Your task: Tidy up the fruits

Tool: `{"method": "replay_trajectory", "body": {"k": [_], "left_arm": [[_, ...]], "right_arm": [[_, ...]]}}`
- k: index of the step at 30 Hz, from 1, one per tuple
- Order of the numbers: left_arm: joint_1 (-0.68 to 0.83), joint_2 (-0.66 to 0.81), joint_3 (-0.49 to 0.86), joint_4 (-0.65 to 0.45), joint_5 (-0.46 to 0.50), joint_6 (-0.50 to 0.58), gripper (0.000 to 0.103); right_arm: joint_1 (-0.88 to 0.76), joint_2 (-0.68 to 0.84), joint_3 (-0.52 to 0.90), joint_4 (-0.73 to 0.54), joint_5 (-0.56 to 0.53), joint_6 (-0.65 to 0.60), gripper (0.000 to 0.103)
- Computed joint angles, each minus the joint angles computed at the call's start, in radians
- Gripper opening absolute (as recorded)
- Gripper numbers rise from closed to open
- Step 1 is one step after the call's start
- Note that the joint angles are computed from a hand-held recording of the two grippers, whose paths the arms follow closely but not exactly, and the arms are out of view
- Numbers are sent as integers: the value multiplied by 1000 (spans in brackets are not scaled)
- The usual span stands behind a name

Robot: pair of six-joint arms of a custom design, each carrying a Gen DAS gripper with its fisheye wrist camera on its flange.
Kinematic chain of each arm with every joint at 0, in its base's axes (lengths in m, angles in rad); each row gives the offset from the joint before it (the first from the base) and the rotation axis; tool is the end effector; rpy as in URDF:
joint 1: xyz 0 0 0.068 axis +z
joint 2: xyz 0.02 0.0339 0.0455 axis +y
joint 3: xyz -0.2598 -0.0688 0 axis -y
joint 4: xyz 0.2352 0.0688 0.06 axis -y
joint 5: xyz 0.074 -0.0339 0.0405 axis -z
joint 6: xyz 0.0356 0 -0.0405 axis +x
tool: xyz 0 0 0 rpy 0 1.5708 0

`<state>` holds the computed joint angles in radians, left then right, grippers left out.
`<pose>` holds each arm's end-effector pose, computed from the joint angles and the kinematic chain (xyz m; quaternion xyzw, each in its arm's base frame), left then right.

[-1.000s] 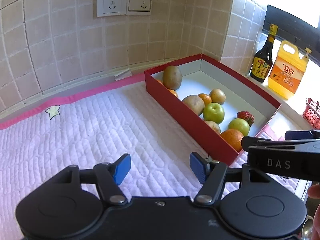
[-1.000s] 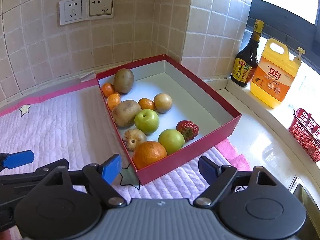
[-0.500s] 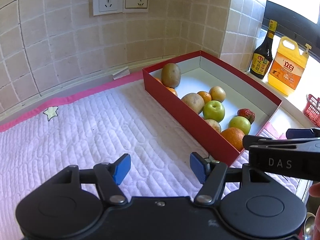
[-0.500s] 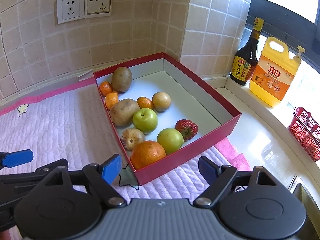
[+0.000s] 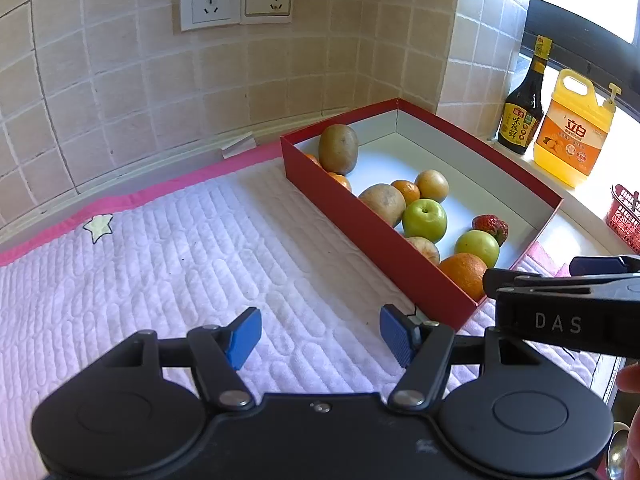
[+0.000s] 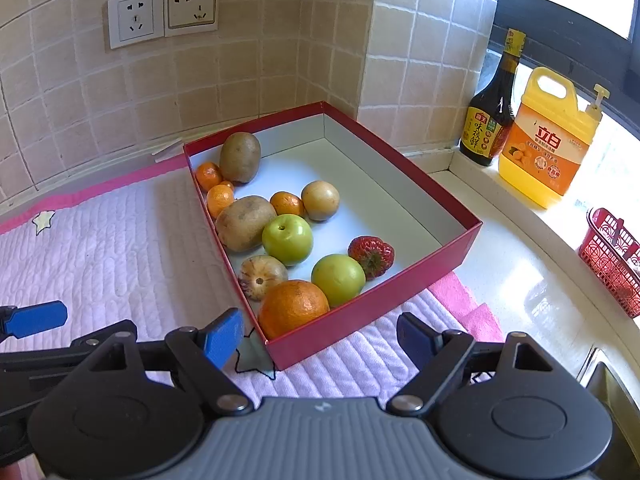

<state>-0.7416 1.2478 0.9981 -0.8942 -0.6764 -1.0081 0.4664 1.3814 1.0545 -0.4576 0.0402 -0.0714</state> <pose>0.1791 -0.1338 0.2673 -0.1921 0.9044 0.0545 0.3770 0.2602 0.1294 0.2725 -0.2379 0.8924 0.0570 0.3792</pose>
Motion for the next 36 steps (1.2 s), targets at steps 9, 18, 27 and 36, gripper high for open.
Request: {"method": "replay_trajectory", "body": {"k": [9, 18, 27, 36], "left_arm": [[4, -3, 2, -4, 2, 4, 78], [10, -8, -4, 3, 7, 11, 78], [12, -10, -9, 6, 12, 5, 78], [11, -2, -13, 13, 15, -6, 78]], "right_arm": [[-2, 4, 5, 2, -6, -4, 85], [1, 5, 6, 2, -4, -4, 85], [1, 9, 8, 3, -7, -4, 85], [0, 13, 7, -1, -23, 1, 79]]}}
